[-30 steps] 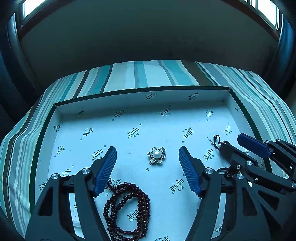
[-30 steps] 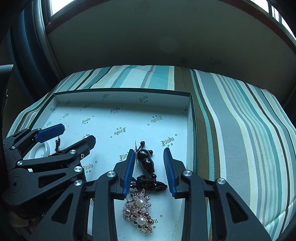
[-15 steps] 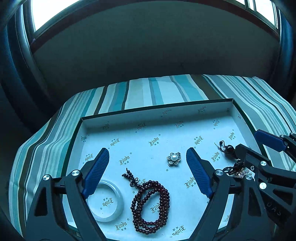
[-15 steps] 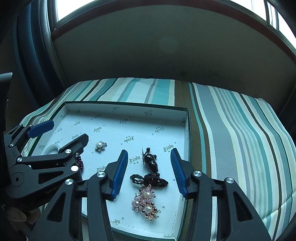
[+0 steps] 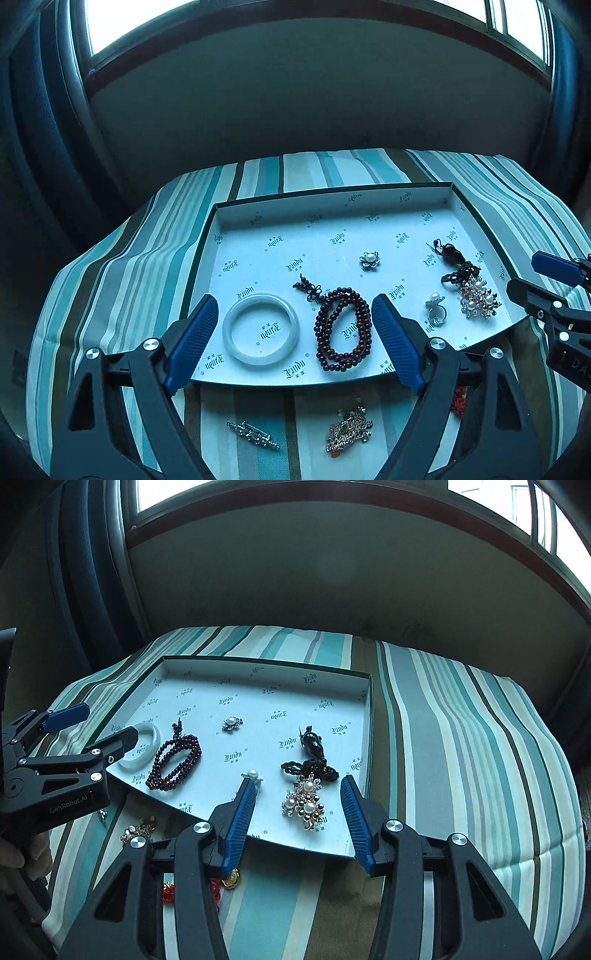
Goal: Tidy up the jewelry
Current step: 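Withdraw both tools from the box toward the remaining jewelry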
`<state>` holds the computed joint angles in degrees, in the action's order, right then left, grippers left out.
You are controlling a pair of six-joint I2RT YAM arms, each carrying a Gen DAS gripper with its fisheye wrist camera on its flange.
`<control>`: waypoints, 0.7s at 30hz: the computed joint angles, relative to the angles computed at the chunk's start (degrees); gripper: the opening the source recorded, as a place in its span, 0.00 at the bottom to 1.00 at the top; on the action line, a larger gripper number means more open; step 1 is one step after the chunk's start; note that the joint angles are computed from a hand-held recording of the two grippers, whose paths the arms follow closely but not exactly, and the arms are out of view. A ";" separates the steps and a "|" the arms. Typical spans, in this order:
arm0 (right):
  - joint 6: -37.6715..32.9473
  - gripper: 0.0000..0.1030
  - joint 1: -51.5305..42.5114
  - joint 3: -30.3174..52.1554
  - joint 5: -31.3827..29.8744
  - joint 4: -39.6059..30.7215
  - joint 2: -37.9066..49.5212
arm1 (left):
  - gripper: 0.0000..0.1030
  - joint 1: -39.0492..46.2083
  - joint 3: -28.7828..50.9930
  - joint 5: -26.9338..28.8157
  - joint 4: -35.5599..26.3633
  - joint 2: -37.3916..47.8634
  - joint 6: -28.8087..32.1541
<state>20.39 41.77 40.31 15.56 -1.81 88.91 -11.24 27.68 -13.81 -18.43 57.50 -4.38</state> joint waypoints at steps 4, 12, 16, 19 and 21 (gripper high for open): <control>2.48 0.47 3.41 -2.24 0.79 -1.58 -1.50 | 0.82 1.43 -2.56 0.98 -5.34 -7.13 0.45; 7.37 0.47 9.52 -5.63 1.54 -3.90 -2.38 | 0.82 3.21 -7.02 2.38 -17.03 -21.33 1.21; 8.87 0.43 11.37 -5.83 1.22 -4.04 -1.18 | 0.82 5.15 -8.50 3.07 -20.73 -25.70 2.12; 9.05 0.41 12.26 -4.88 0.89 -4.01 0.32 | 0.82 8.65 -9.25 4.71 -22.27 -27.79 3.97; 8.80 0.41 12.39 -4.08 0.62 -3.83 1.30 | 0.82 11.02 -9.68 5.62 -22.73 -28.68 5.51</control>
